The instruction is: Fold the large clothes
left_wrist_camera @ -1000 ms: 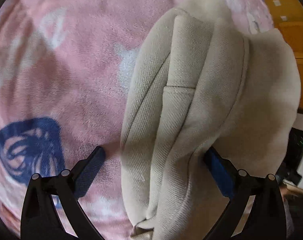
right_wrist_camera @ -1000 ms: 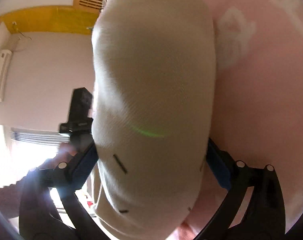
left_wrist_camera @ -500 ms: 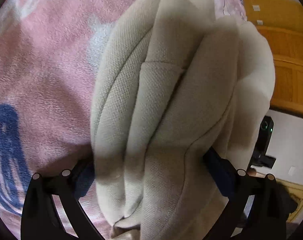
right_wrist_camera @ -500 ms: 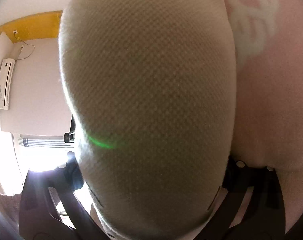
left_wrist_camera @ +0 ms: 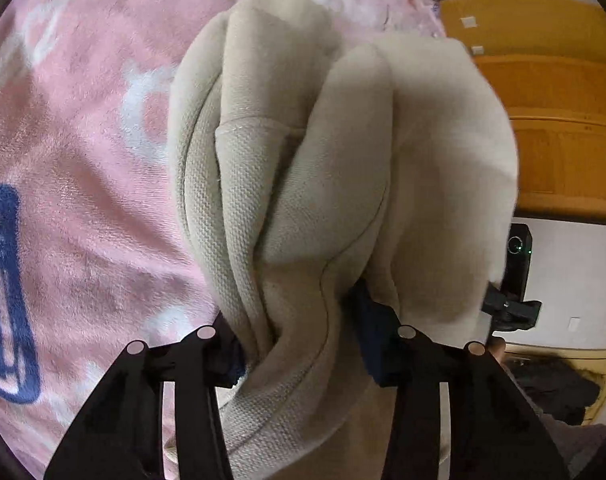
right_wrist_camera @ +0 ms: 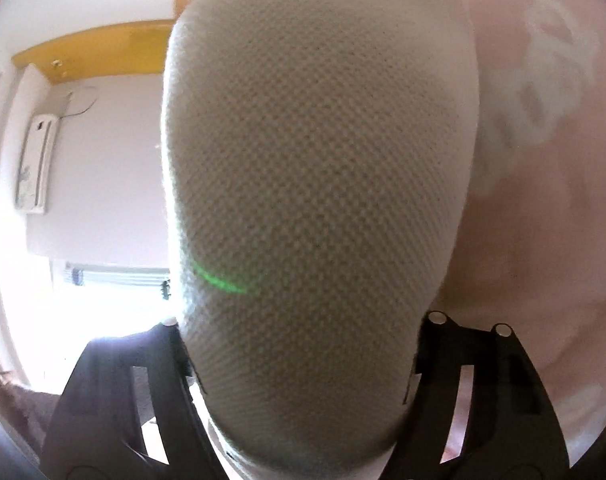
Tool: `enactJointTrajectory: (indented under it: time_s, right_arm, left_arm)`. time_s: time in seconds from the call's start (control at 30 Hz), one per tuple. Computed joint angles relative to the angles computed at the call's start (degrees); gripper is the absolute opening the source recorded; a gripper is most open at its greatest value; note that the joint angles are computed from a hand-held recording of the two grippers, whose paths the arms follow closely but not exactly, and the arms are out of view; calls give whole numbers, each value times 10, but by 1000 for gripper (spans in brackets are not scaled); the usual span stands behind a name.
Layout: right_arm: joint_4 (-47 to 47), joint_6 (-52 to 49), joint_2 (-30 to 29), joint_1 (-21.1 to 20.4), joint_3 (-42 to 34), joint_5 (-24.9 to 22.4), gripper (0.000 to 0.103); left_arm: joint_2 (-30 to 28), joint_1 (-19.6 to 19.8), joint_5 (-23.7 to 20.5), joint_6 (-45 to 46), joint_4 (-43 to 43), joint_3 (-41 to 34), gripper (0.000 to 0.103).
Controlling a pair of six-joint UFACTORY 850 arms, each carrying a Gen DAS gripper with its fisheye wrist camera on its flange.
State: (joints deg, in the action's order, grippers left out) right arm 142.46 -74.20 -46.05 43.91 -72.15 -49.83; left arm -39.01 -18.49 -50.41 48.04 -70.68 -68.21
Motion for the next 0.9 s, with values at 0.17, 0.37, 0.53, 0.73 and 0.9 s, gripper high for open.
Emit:
enactJointTrajectory:
  time_s: [0.17, 0.37, 0.53, 0.73, 0.9]
  right_arm:
    - [14, 19, 2, 2, -1, -54, 67]
    - [2, 53, 13, 6, -16, -72, 67]
    - [-80, 121, 60, 4, -38, -55, 67]
    - [-273, 294, 80, 8, -161, -25, 67]
    - [-390, 431, 15, 50, -363, -21, 67]
  left_arm:
    - [48, 20, -21, 20, -20, 44, 41]
    - [120, 42, -44, 30, -57, 118, 41]
    - [237, 55, -31, -4, -44, 177, 41]
    - [463, 79, -1, -165, 74, 241, 41]
    - [614, 169, -51, -304, 184, 243, 41]
